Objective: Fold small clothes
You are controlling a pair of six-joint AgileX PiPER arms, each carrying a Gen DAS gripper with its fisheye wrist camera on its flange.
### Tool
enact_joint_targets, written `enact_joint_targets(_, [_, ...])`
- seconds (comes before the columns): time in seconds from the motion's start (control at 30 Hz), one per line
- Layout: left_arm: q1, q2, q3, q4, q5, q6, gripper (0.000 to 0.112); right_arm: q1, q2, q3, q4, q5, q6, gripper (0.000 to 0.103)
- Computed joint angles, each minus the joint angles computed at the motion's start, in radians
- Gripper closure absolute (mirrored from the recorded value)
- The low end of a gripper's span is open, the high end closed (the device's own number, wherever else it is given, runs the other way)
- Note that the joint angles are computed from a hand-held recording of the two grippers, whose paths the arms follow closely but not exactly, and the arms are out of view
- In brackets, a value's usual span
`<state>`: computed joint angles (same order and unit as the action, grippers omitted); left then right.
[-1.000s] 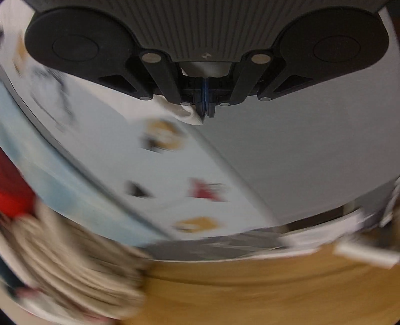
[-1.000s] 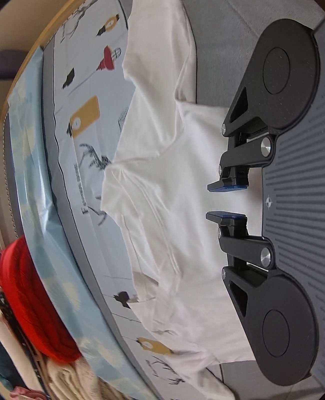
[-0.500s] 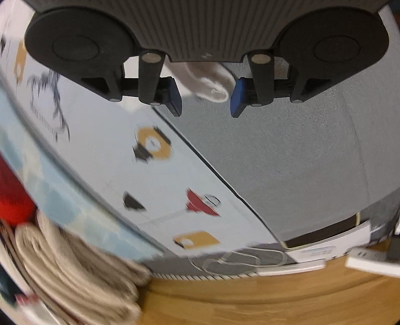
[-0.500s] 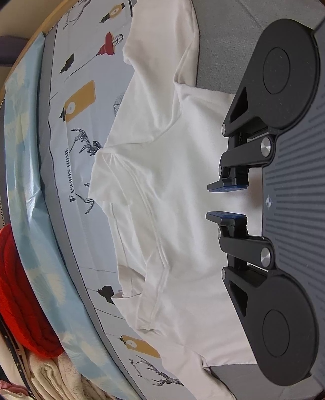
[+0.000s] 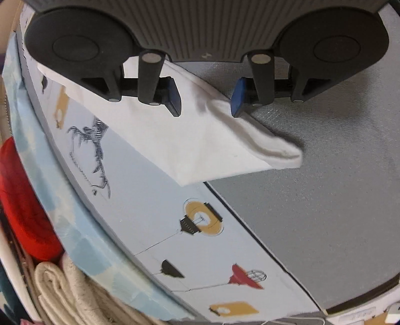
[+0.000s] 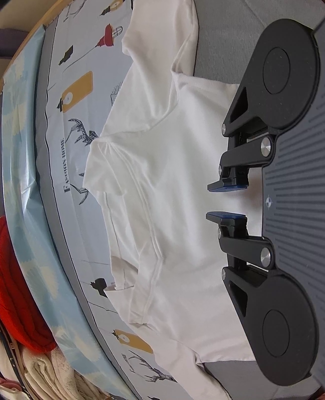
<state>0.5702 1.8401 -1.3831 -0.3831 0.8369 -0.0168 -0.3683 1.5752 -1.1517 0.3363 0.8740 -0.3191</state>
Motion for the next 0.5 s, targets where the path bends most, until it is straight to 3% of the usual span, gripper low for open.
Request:
enact_joint_targets(0.07, [-0.020,0.014,-0.010,0.055,-0.011,-0.039,0.092,0.006,0.001,0.000,-0.004,-0.001,0.007,0.086])
enact_joint_targets(0.1, [-0.022,0.018,-0.016,0.076,-0.013,-0.054,0.111,0.008,0.002,0.001,-0.006,-0.002,0.010,0.086])
enact_joint_targets(0.13, [-0.014,0.017,-0.016,0.075,-0.022,-0.058,0.112,0.010,0.003,0.002,-0.007,-0.003,0.013,0.086])
enact_joint_targets(0.2, [0.014,-0.012,0.014,0.042,-0.112,-0.044,0.112,0.014,0.005,0.002,-0.009,-0.001,0.019,0.086])
enact_joint_targets(0.3, [0.086,-0.112,0.141,-0.202,-0.394,0.124,0.111,0.021,0.005,0.005,-0.012,-0.004,0.024,0.086])
enact_joint_targets(0.33, [0.100,-0.134,0.166,-0.249,-0.442,0.144,0.106,0.023,0.004,0.005,-0.013,-0.006,0.025,0.086])
enact_joint_targets(0.37, [0.113,-0.147,0.175,-0.265,-0.451,0.140,0.101,0.022,0.005,0.004,-0.013,-0.006,0.024,0.086])
enact_joint_targets(0.43, [0.125,-0.143,0.161,-0.299,-0.393,0.199,0.080,0.021,0.004,0.005,-0.009,-0.004,0.022,0.086])
enact_joint_targets(0.5, [0.092,-0.138,0.152,-0.211,-0.387,0.185,0.080,0.021,0.001,0.007,-0.007,-0.004,0.017,0.086])
